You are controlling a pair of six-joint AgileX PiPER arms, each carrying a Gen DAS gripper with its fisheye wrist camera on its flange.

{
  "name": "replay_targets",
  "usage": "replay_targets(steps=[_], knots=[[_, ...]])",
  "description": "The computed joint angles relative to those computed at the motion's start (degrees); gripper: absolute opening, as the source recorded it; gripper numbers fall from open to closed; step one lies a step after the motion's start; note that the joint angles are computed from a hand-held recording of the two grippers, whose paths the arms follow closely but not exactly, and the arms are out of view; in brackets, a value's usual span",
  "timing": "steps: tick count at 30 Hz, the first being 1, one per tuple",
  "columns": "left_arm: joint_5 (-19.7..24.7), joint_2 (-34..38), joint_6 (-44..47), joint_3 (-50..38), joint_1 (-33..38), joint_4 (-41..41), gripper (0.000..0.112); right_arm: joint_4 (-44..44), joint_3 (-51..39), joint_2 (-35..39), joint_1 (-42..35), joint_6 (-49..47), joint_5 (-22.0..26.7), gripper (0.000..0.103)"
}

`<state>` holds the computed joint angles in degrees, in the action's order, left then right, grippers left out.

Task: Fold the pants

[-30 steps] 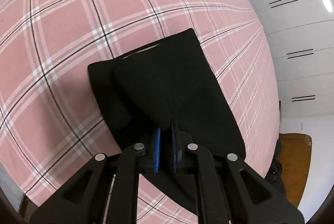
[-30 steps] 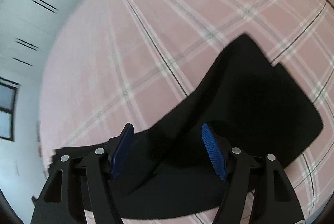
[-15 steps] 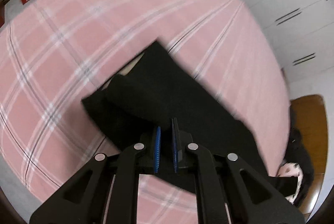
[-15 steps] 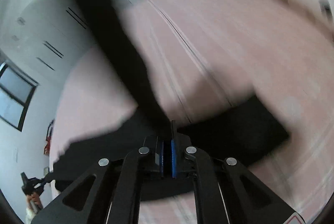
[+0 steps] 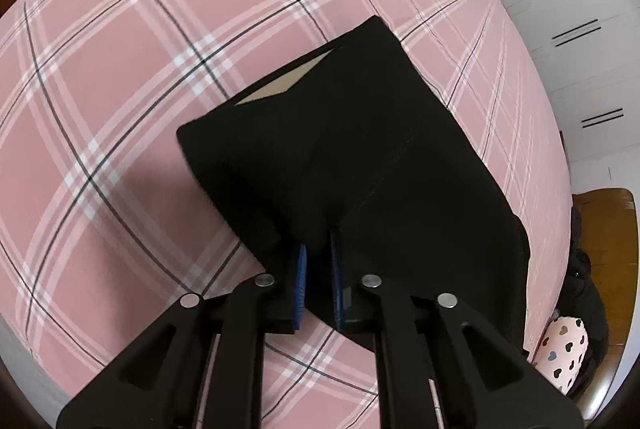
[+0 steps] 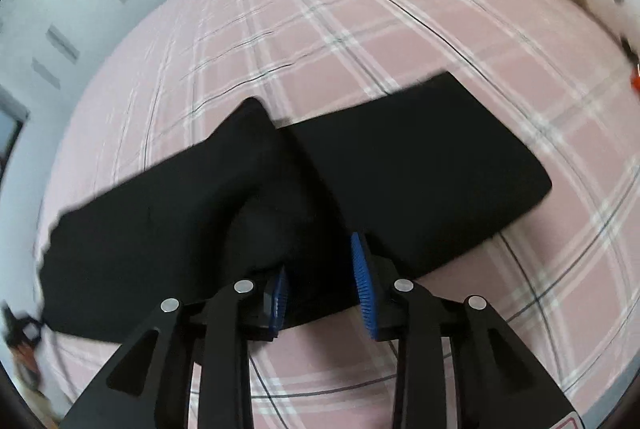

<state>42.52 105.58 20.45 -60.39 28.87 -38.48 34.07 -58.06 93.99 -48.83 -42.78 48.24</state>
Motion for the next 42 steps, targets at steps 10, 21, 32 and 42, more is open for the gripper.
replay_targets(steps=[10,21,32,42], knots=[[1.3,-1.94,-10.62,-2.34,-0.13,14.52,0.007,0.79,-1.47,4.67,-9.52,5.21,5.53,0.028],[-2.01,-6.41,-16.55,2.08,-2.43,18.39,0.01,-20.73,20.37,-19.69,11.76,-9.32,-22.48,0.063],[-2.38,-26.64,-31.02,12.4,-14.27,27.72,0.015,-21.74,16.44,-10.6,16.43,-4.61,-19.67,0.026],[-3.53,-28.56,-42.91,13.51,-31.89,31.88,0.032,-7.39,-27.39,19.07,-12.07,5.41,9.46,0.019]])
